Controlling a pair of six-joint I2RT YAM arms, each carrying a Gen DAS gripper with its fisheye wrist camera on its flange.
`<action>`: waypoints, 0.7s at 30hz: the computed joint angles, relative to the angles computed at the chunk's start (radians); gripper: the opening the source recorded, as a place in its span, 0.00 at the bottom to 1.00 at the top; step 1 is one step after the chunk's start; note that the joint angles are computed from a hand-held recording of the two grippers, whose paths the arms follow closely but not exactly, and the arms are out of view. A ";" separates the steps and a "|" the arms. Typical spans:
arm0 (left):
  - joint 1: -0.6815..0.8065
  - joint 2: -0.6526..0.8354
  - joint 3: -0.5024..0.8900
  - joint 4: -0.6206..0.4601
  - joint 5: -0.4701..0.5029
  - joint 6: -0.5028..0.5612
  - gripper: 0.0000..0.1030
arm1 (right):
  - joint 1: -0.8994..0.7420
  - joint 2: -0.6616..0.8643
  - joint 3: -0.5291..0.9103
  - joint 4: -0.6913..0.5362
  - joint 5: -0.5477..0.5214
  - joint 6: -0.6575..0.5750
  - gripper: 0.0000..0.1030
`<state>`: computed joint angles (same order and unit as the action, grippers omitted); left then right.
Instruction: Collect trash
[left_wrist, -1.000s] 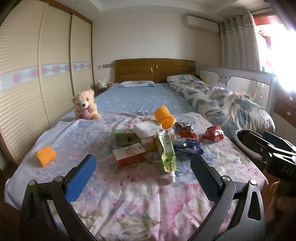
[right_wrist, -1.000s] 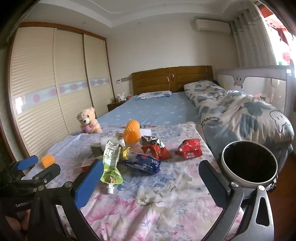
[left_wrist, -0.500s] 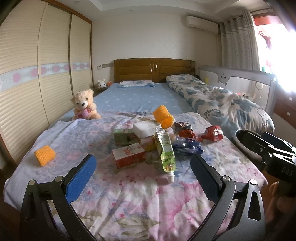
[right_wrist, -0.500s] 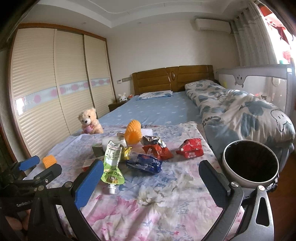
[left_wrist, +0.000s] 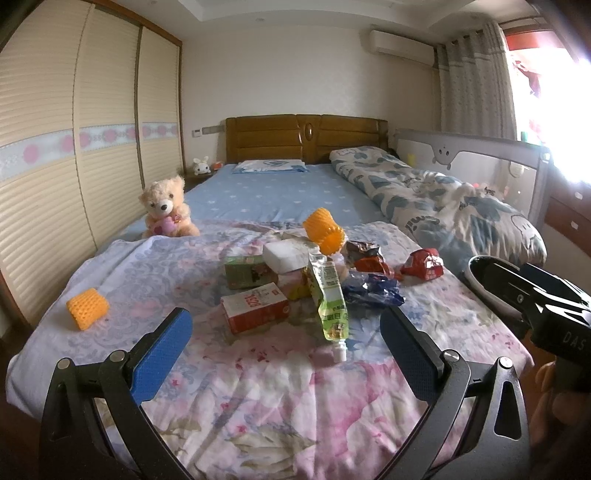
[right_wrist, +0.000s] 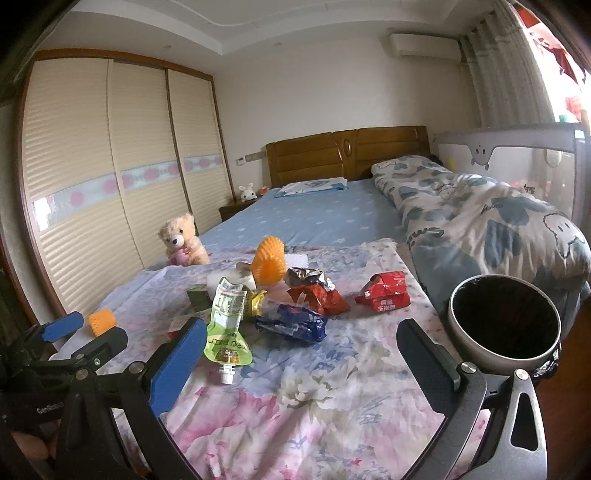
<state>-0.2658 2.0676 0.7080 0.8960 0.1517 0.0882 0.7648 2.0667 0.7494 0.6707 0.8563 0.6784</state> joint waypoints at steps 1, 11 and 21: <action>0.001 0.002 0.001 0.000 0.001 0.000 1.00 | -0.001 0.000 0.000 0.001 -0.001 0.000 1.00; 0.001 0.011 0.000 0.007 0.003 0.001 1.00 | -0.014 0.007 -0.005 0.017 -0.026 0.001 1.00; 0.000 0.043 0.027 -0.013 0.005 0.008 1.00 | -0.037 -0.004 -0.035 0.044 -0.073 0.002 1.00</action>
